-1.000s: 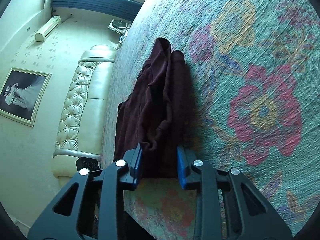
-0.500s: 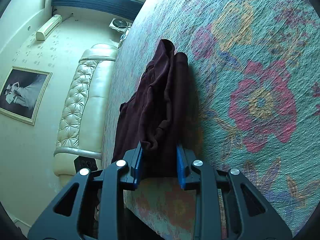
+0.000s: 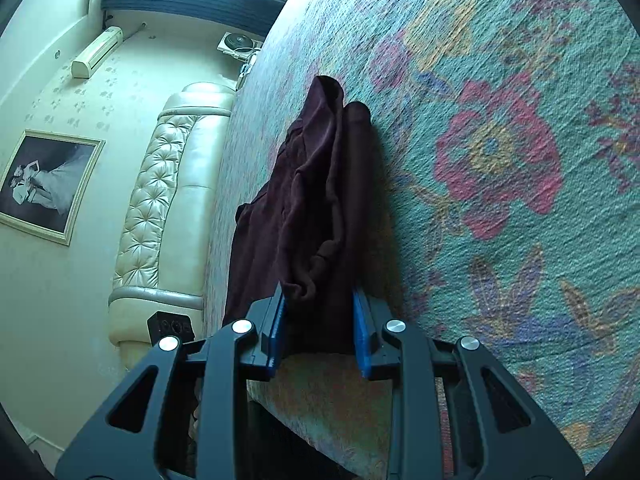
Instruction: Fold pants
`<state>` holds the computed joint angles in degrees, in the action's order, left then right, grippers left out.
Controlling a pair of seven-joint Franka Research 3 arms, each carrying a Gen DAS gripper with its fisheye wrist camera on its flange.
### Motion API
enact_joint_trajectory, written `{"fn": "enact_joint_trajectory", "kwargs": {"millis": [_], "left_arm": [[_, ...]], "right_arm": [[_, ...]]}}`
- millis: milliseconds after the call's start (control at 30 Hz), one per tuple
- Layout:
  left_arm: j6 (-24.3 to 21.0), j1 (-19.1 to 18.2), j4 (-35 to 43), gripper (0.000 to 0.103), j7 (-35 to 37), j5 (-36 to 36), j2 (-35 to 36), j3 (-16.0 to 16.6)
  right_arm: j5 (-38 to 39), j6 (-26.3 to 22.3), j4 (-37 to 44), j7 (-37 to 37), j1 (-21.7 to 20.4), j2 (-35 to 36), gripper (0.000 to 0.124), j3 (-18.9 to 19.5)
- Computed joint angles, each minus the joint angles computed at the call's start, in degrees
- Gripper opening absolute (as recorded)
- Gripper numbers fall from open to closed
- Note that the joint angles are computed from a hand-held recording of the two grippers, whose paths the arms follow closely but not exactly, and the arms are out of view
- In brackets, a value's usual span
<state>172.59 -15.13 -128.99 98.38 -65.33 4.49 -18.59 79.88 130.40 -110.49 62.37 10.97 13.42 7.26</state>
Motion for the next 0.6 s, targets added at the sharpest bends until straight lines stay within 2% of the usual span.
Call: {"fn": "enact_joint_trajectory", "kwargs": {"millis": [600], "left_arm": [[-0.43,0.53,0.16,0.019,-6.49,7.81,0.05,0.05]], "right_arm": [[2.17,-0.23,-4.61,-1.82,0.50,-2.90,0.028,-0.66]]}}
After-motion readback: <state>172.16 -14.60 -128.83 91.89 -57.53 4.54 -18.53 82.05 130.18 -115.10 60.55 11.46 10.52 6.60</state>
